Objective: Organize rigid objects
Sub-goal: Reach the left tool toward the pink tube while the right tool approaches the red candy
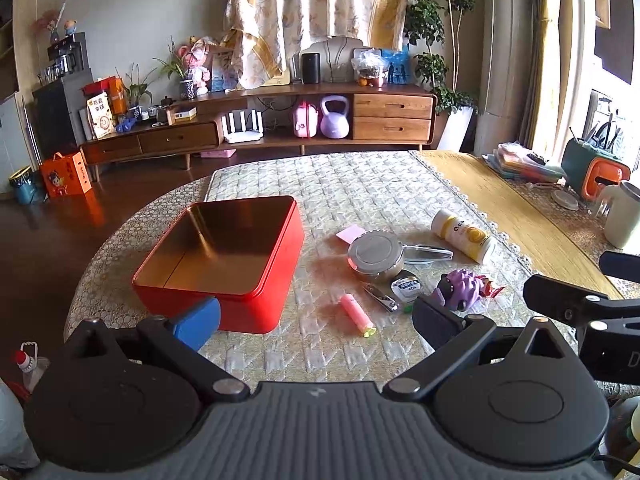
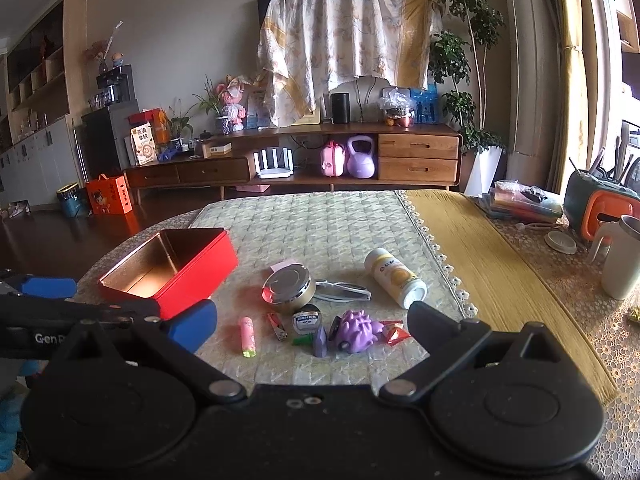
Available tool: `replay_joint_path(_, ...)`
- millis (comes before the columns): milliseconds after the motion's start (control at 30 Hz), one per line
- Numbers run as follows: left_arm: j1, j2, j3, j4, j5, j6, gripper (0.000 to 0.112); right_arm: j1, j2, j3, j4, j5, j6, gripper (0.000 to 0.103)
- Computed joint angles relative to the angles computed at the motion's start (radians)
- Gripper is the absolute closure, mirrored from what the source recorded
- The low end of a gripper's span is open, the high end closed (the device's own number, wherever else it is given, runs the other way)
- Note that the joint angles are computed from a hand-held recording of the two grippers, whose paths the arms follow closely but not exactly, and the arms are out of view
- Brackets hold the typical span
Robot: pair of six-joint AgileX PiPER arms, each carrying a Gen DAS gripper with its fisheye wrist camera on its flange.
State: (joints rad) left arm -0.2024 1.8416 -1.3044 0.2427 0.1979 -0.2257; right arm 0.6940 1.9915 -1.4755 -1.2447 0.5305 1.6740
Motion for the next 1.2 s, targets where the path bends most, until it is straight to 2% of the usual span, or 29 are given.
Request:
replay_joint_path(367,0.005,0.076,-0.105,-0.253,0.072,0.252,0.009,-0.043,0.011,0.014,0.03,-0.044,-0.02,0.001)
replay_joint_path(467,0.014,0.112,-0.162,-0.405,0.114,0.394,0.009,-0.061,0.02,0.009,0.044,-0.063,-0.038,0.001)
replay_joint_path(533,0.013,0.148,-0.219,-0.393,0.156,0.371,0.009,-0.08,0.028,0.001,0.078,-0.087,-0.073,0.001)
replay_joint_path(633,0.001,0.196,-0.282,-0.33,0.172,0.32,0.009,-0.105,0.044,-0.009,0.102,-0.118,-0.118,0.001)
replay_joint_path(700,-0.002,0.231,-0.33,-0.336,0.191,0.341,0.009,-0.114,0.06,-0.023,0.107,-0.126,-0.156,0.001)
replay_joint_path(867,-0.004,0.339,-0.49,-0.348,0.277,0.34,0.009,-0.159,0.1,-0.059,0.186,-0.182,-0.32,0.002)
replay_joint_path(967,-0.001,0.414,-0.601,-0.38,0.353,0.365,0.009,-0.184,0.132,-0.091,0.288,-0.208,-0.46,0.004)
replay_joint_path(1067,-0.014,0.484,-0.689,-0.348,0.389,0.351,0.009,-0.21,0.173,-0.134,0.41,-0.23,-0.635,0.007)
replay_joint_path(1200,-0.02,0.588,-0.83,-0.328,0.471,0.328,0.009,-0.238,0.238,-0.206,0.575,-0.224,-0.86,0.011)
